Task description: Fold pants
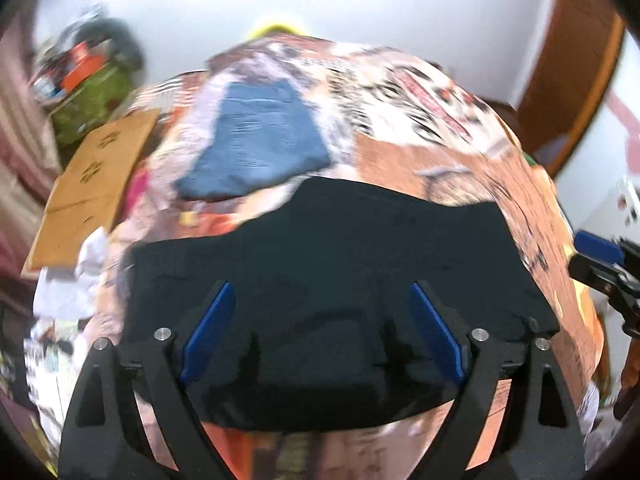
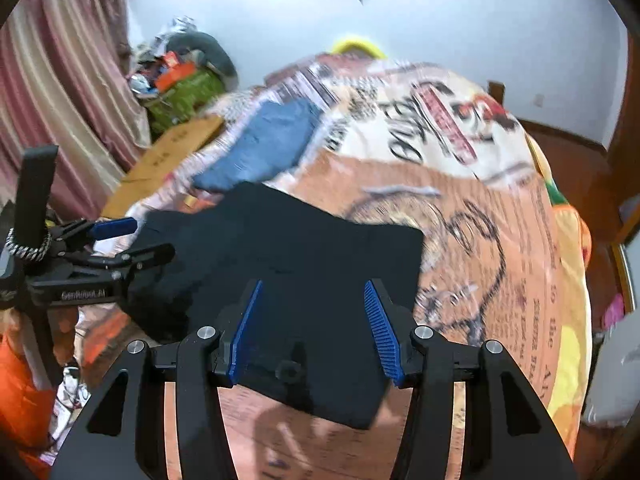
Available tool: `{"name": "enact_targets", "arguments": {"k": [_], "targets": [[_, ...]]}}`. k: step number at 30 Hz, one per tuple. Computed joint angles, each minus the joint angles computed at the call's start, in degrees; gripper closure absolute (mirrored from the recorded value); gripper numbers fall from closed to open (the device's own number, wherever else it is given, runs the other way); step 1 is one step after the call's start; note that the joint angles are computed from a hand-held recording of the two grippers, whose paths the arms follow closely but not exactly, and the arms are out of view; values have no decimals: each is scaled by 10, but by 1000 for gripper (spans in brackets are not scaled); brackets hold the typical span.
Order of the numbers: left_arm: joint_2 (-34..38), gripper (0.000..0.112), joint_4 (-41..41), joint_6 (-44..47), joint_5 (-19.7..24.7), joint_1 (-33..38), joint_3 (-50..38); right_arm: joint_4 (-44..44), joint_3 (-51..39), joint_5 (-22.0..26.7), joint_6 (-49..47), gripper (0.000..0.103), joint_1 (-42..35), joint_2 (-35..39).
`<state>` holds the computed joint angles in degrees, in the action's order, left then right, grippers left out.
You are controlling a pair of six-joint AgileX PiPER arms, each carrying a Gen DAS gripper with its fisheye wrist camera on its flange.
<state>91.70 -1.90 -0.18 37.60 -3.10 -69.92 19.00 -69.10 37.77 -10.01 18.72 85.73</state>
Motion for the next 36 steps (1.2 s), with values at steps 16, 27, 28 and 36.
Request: {"name": "enact_targets", "arguments": {"k": [16, 27, 28, 36], "targets": [[14, 12, -214, 223, 35, 295, 121, -129, -61, -1, 96, 55, 122, 102], [59, 11, -375, 334, 64, 332, 174, -140, -67, 12, 105, 54, 124, 152], [64, 11, -391, 344, 74, 333, 170, -147, -68, 13, 110, 53, 126, 152], [154, 11, -494, 358, 162, 367, 95, -122, -57, 5, 96, 51, 119, 148]]}}
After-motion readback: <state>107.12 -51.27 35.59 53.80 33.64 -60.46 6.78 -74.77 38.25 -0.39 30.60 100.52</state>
